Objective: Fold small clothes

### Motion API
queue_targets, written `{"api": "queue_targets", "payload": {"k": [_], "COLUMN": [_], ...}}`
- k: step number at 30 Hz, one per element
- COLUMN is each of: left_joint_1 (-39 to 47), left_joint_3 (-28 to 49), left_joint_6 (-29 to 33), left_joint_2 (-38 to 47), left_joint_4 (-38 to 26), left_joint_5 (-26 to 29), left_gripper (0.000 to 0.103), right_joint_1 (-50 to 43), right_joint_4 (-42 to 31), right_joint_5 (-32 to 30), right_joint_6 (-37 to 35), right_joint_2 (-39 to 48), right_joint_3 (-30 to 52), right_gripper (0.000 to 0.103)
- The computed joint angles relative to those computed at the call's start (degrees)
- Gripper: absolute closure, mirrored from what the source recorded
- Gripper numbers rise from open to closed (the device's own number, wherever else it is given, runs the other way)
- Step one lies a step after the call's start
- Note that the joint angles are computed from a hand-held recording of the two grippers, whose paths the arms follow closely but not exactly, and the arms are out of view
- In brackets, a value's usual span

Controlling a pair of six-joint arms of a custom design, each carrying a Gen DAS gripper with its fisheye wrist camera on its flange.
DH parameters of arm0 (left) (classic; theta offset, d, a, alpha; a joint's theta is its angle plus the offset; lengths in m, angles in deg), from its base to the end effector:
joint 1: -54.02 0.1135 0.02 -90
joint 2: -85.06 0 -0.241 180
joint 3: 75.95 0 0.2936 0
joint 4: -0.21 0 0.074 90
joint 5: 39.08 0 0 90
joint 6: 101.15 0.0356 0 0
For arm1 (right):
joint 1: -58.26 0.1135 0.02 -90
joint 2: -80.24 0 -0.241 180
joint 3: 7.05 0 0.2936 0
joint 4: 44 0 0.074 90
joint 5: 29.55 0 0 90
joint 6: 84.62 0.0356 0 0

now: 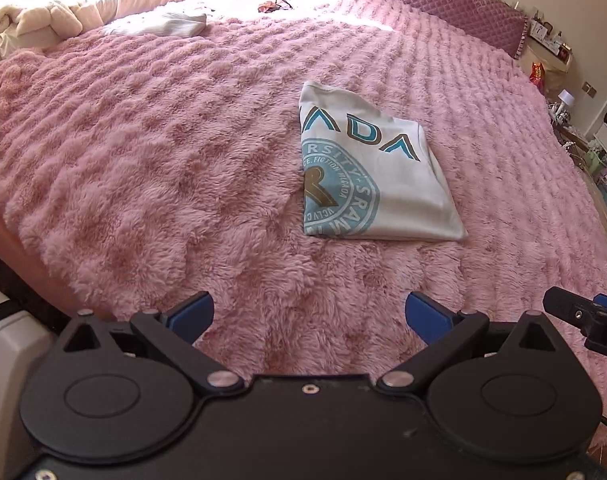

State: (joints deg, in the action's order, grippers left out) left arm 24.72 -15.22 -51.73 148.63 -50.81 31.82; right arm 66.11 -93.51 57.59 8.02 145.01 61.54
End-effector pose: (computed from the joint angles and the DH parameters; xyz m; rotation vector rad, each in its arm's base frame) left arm 0.2407 -0.1217 0.2278 -0.3729 2.4139 -0.1194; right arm 0.2838 0.0409 0.2727 -0.1319 2.3682 0.1472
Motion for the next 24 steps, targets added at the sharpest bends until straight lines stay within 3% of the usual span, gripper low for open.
{"api": "queue_targets", "payload": {"k": [7,13,24], "left_joint_1": [-6.56,-7.71,-8.0], "left_joint_3": [2.34,4.6,5.93], "left_joint_6": [-5.59,-6.25,-5.31], "left_joint_2": [-4.12,-3.49,-1.45], "left_joint_4": [-9.63,-12.98,-13.19], "left_joint_5": [-7.61,-6.58,-5.68], "left_gripper": [0.0,0.0,0.0], "right_joint_1": [1.7,2.91,2.49], "right_joint_4": [-4.13,-5.61,-6.15], "right_joint_5": [2.9,3.14,3.15], "right_joint_6": [1.52,2.54,3.09], "right_joint_2": [-4.96,-6.31,-6.27], "right_joint_3": [-1.44,-1.31,-1.41], "right_gripper": [0.005,0.005,0.005]}}
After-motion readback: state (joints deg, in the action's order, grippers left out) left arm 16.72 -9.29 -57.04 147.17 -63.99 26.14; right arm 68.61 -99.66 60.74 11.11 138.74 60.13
